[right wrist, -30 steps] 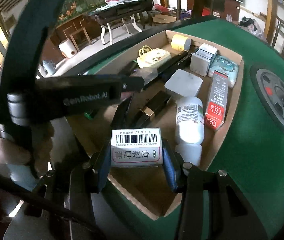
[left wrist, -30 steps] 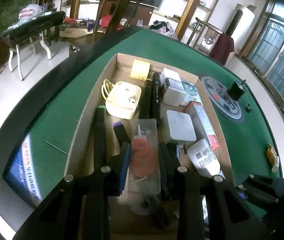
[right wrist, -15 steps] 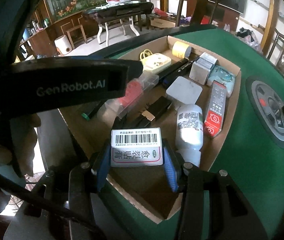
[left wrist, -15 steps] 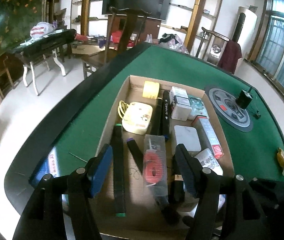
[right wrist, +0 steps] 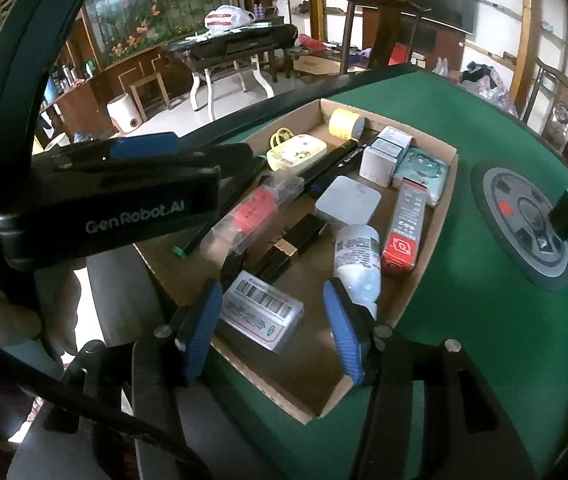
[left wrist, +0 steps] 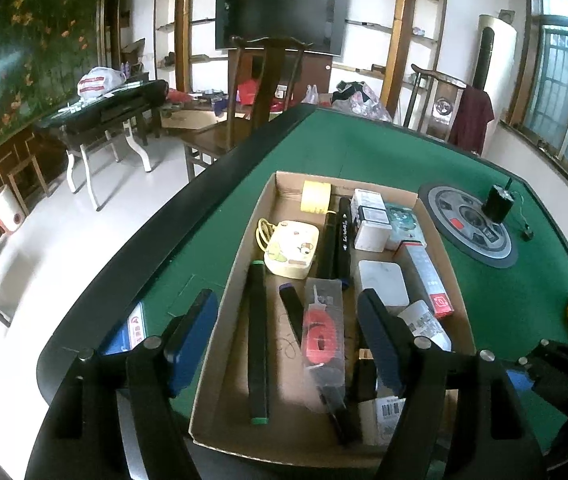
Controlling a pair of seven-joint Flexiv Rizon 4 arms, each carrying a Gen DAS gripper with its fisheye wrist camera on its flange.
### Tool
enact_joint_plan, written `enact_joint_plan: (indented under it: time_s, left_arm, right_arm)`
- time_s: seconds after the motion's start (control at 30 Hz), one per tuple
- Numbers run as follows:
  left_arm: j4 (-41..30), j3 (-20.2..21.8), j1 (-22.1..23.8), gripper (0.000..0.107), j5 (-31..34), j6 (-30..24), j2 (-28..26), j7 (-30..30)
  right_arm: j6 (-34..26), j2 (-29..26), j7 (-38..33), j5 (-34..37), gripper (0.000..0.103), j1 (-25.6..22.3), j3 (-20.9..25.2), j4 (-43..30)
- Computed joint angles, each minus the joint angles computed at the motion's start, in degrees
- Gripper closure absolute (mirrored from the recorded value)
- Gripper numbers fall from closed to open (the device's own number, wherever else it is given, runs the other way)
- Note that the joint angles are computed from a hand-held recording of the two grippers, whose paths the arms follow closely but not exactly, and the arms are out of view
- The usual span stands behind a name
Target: Organize objects
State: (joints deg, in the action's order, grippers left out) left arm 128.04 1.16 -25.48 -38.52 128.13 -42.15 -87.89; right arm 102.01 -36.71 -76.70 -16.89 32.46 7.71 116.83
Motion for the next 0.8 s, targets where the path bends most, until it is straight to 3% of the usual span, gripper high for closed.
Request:
enact_joint_plan:
  time_s: [0.33, 0.5, 0.7, 0.8]
  left_arm:
    - [-1.84, 0.89, -4.5, 0.04, -5.72, -1.89, 0.15, 4.92]
    - [-3.19, -1.29, -2.89, 0.04, -1.89, -3.44, 0.89, 4.73]
    - [-8.11, -2.49, -2.84, 0.04, 4.8, -9.78, 0.29, 5.42]
    - [-11.31, -0.76, -5.78, 0.04, 5.65, -13.33, -0.72, 6.28]
  right_arm:
    - [2.31, 0.13, 1.17, 0.43, 0.051, -6.44, 3.85, 1.46]
    - [4.05, 0.26, 2.62, 0.98, 0.051, -10.59, 4.73, 3.29]
    - [8.06, 0.81, 7.94, 1.25, 0.051, -21.95, 8.71, 6.98]
    - [10.87, 1.42, 11.76, 1.4, 0.046, -27.04, 8.66, 9.13]
